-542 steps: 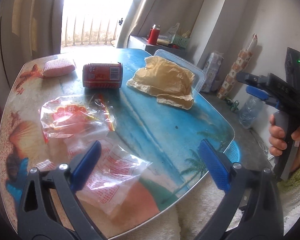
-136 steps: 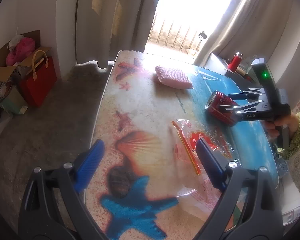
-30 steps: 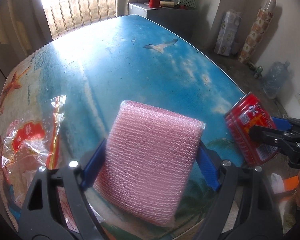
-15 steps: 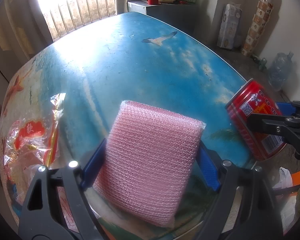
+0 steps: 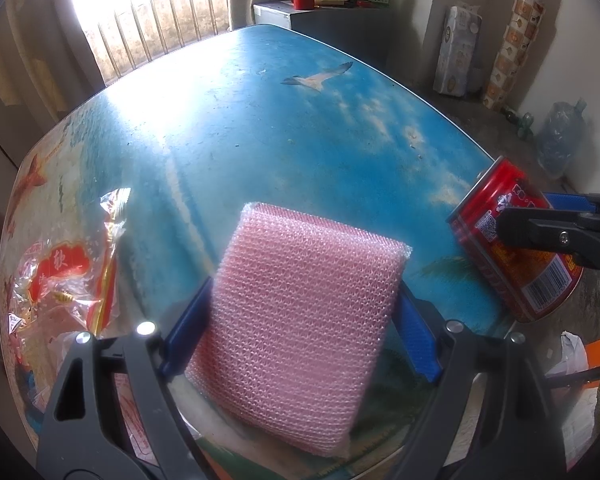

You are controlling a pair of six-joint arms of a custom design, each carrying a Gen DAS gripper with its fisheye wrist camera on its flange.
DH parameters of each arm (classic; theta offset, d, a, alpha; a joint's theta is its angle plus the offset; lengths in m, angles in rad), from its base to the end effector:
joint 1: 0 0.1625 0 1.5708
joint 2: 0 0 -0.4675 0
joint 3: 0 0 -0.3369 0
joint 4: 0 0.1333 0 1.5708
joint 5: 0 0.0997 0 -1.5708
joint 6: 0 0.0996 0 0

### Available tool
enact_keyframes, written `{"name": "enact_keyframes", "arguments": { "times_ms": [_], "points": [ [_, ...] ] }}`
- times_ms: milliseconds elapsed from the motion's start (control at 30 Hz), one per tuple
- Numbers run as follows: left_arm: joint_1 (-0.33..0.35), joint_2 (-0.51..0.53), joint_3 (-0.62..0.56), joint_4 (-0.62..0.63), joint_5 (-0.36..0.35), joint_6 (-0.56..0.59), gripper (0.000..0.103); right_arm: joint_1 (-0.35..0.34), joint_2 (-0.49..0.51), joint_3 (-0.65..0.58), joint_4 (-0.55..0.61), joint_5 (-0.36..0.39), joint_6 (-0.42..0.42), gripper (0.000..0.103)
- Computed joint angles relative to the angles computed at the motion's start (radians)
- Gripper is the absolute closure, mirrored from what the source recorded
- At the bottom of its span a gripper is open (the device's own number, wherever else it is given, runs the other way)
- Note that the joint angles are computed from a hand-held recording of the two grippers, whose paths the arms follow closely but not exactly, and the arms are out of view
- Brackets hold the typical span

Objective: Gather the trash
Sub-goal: 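Lift the red can with the right gripper while the left gripper holds the sponge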

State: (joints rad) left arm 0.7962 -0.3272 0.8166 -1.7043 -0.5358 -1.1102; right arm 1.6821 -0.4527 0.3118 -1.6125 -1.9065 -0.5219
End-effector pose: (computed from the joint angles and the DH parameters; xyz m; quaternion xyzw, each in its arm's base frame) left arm -0.4141 -0.7362 0.0720 -0.0565 0.8579 -0.3035 0.4107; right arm 0.1964 -0.8525 0.3399 0.2912 -0.9378 0.0541 0.1812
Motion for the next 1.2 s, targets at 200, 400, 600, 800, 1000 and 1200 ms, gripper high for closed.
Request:
{"name": "enact_keyframes", "arguments": {
  "times_ms": [200,400,600,800,1000,1200],
  "points": [
    [0.001,-0.022,0.045,-0.047,-0.003,0.003,0.022,-0.012,-0.006,-0.028,0.043,0.036,0.055,0.033],
    [0.002,-0.031,0.06,-0.059,-0.005,-0.001,0.022,-0.029,-0.052,0.047,0.05,0.09,0.116,0.033],
    [0.0,-0.033,0.064,-0.06,-0.004,-0.005,0.022,-0.039,-0.092,0.133,0.018,0.11,0.146,0.033],
    [0.0,-0.033,0.065,-0.062,-0.004,-0.005,0.022,-0.043,-0.076,0.103,0.004,0.127,0.191,0.033],
    [0.0,-0.033,0.065,-0.062,-0.006,-0.006,0.021,-0.037,-0.072,0.136,-0.055,0.115,0.22,0.033],
    [0.001,-0.03,0.058,-0.051,-0.005,-0.01,0.021,-0.029,-0.092,0.219,-0.146,0.084,0.22,0.033]
  ]
}}
